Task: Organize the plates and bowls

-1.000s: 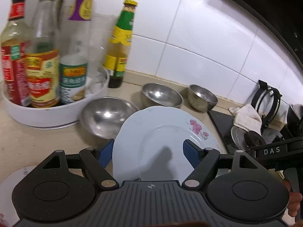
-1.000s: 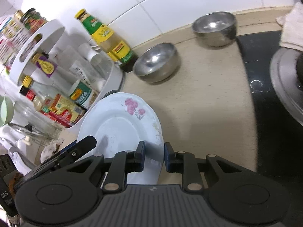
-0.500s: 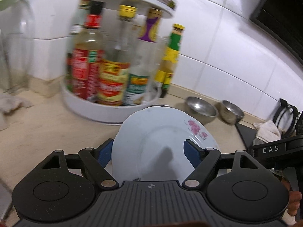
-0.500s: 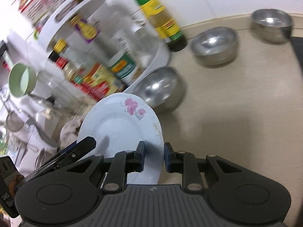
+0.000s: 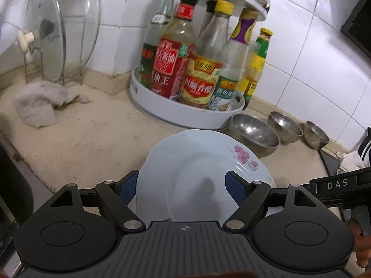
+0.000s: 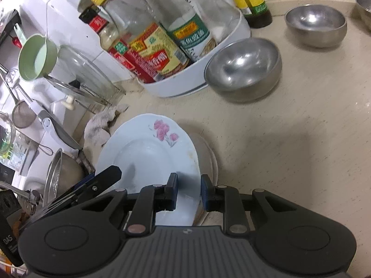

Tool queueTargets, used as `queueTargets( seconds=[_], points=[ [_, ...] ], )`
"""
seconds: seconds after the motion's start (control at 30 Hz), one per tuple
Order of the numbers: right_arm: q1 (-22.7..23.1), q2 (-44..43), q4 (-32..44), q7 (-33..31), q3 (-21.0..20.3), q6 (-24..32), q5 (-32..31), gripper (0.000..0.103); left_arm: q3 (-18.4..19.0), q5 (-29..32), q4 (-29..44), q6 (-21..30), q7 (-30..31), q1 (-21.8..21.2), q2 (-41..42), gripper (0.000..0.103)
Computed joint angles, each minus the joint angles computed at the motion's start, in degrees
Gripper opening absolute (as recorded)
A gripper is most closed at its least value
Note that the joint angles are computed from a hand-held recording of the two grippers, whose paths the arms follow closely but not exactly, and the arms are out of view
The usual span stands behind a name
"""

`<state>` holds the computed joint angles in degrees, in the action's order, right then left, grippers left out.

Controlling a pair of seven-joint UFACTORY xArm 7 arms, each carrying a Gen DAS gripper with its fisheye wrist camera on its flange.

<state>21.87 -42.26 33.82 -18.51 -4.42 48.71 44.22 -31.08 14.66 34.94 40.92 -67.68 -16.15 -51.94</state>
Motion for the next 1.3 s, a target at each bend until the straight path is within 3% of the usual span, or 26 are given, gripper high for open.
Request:
queueTargets(
  seconds=[0.53, 0.77, 1.03, 1.17, 1.3],
  points=[
    [3.08, 2.15, -0.84, 2.30, 3.51, -8.04, -3.22, 0.024, 3.69, -2.35, -5.46, -2.85, 0.38, -1.84, -0.42, 0.079],
    [3.68, 0.89, -2.25, 2.09, 5.11, -12.72, -7.84, 0.028, 2.80, -1.50, -5.06, -3.48, -0.04, -0.49, -1.05, 0.077],
    [6.21, -3.52, -5.35, 0.27, 2.96, -19.47, -10.30, 0.028, 1.81, 0.32, -1.93, -4.62, 0.64, 1.69, -0.78, 0.083],
    [5.03, -5.64, -6.32, 2.01, 0.38, -17.15, -12.03, 0.030, 1.37, 0.61, 0.93, -8.87, 2.54, 1.87, 3.32, 0.086],
    [0.54, -7.80, -7.94, 5.56, -1.66, -12.95, -13.63, 0.030, 0.88, 0.70, 4.92, -15.66, 5.42, 1.20, 10.74, 0.089]
  ],
)
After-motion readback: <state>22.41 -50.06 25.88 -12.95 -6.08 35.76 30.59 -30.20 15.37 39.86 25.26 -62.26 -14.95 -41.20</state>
